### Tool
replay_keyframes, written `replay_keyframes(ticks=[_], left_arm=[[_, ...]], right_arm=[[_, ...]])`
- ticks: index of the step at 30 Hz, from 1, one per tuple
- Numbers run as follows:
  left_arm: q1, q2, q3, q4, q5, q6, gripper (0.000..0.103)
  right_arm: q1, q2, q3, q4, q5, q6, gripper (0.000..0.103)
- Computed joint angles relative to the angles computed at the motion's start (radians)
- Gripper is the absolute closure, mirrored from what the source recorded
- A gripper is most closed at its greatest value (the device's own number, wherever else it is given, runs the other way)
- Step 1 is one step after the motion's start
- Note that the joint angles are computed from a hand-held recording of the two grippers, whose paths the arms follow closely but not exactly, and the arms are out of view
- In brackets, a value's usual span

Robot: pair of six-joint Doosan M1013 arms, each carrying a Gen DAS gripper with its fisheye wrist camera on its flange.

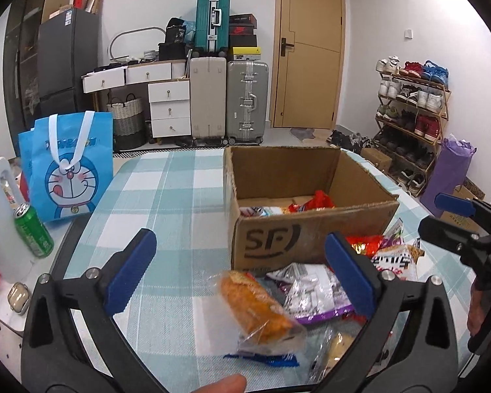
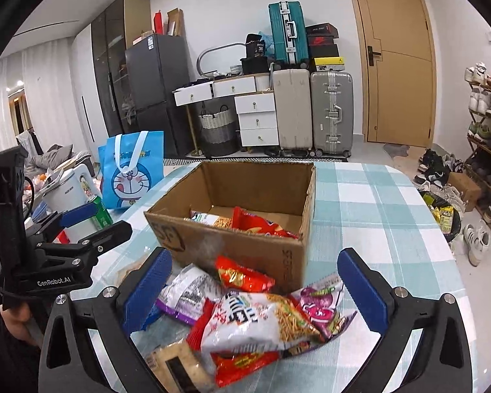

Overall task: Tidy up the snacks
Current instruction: 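Move the left tool to the clear-wrapped bread while the right tool approaches another white noodle bag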

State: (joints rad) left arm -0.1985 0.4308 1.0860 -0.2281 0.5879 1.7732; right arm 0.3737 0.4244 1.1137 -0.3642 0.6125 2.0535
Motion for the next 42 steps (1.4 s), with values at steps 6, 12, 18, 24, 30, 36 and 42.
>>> replay_keyframes(ticks=[6,12,18,24,30,36,42], left_arm=[[0.015,-0.038,0.085,-0.013,-0.046,0.0,0.0],[0.022,-0.039,0.095,-0.04,-0.028,0.008,0.0],[0.019,-0.04,0.108,-0.078,-0.028,0.06,0.0],[0.009,-0.05,0.133,-0.104,-0.056,0.117,0.0],[0.009,-0.053,0.149,-0.154,-0.071,0.176,0.0],[0.009,-0.046,0.144,-0.15,-0.056,0.179,0.0],[0.01,-0.045,0.146,-0.157,-0.06,0.179,0.0]], right_arm=[[0.002,-0.02,0.039,0.016,-0.024,-0.018,0.0],[0.01,-0.029,0.061,0.003,-0.035,-0.06,0.0],[0.01,-0.031,0.063,0.029,-0.023,-0.079,0.0],[0.005,-0.032,0.067,0.054,-0.038,-0.105,0.0],[0.001,-0.031,0.079,0.067,-0.048,-0.117,0.0],[0.001,-0.027,0.084,0.096,-0.059,-0.157,0.0],[-0.006,-0.012,0.07,0.124,-0.024,-0.168,0.0]])
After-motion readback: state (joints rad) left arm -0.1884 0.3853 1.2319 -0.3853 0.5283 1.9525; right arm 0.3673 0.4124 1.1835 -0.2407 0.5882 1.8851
